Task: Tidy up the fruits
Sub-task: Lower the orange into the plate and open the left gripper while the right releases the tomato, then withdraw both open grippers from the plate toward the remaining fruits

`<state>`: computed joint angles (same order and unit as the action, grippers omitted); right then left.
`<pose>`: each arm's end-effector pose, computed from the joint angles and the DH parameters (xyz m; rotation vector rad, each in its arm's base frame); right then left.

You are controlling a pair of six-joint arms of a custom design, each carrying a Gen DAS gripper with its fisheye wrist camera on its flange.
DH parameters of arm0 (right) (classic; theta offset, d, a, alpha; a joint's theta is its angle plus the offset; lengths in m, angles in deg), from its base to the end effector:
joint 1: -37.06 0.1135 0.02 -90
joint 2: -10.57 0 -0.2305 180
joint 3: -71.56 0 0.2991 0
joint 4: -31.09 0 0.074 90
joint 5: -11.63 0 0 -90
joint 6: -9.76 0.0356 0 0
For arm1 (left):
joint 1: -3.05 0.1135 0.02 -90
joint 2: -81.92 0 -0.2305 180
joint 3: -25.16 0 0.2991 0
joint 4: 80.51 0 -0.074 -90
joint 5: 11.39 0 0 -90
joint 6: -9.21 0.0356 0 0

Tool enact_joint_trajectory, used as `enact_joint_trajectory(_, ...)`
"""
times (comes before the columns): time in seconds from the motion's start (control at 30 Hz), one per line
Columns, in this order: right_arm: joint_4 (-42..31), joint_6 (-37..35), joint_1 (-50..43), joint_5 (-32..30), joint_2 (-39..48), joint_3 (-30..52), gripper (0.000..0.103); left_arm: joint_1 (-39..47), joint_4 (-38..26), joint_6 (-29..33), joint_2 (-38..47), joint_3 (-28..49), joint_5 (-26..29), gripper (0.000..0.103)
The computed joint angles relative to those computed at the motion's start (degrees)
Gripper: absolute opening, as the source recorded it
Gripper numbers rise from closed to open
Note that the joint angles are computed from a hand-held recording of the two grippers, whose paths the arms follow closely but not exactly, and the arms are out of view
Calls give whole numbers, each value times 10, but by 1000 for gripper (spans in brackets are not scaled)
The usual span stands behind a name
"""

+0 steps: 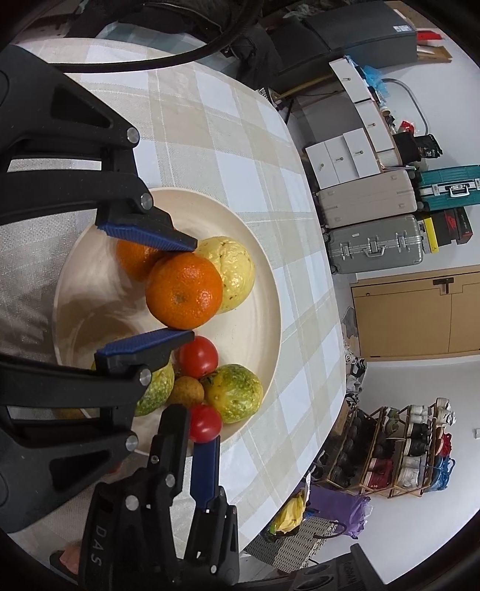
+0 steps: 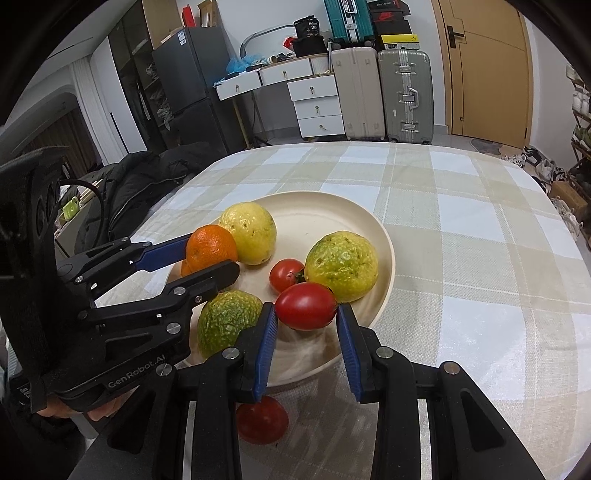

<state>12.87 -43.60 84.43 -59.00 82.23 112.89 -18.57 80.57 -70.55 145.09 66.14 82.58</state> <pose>0.1962 0.1957 0.1006 -0.0693 2.3755 0.2997 0.2551 -0.1038 0.1342 0.6640 2.1947 -0.1824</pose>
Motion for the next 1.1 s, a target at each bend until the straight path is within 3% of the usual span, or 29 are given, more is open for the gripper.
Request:
enact_joint_trajectory(0.27,-10,-9,12,9,-3,1,35,5,-7,0,-8,-4,1,40)
enact_joint_trajectory(0.4,-18,-11,19,18,-24,-9,38,28,-31,-12,-22,-1,51,40)
enact_joint_trajectory(0.57,-28,0,32,39,-57,-31,48,37,-45,-20,-46,-11,68,44)
enact_joint_trajectory(0.73,-41,14,41,58,-89,-52,54,43,-56,-26,-98,-41,65,65)
enact_joint_trajectory(0.83,-47,26,47,69,-119,-69,73,53,-73,-26,-143,-61,78,75)
enact_joint_trajectory(0.9,-51,34,52,74,-147,-84,80,61,-90,-30,-181,-75,85,82)
enact_joint_trajectory(0.97,-61,45,57,83,-167,-91,93,68,-110,-33,-221,-89,92,83)
enact_joint_trajectory(1.03,-74,56,63,90,-180,-95,101,75,-137,-33,-263,-101,97,85)
enact_joint_trajectory(1.1,-83,68,71,96,-192,-101,102,82,-165,-37,-301,-110,102,98)
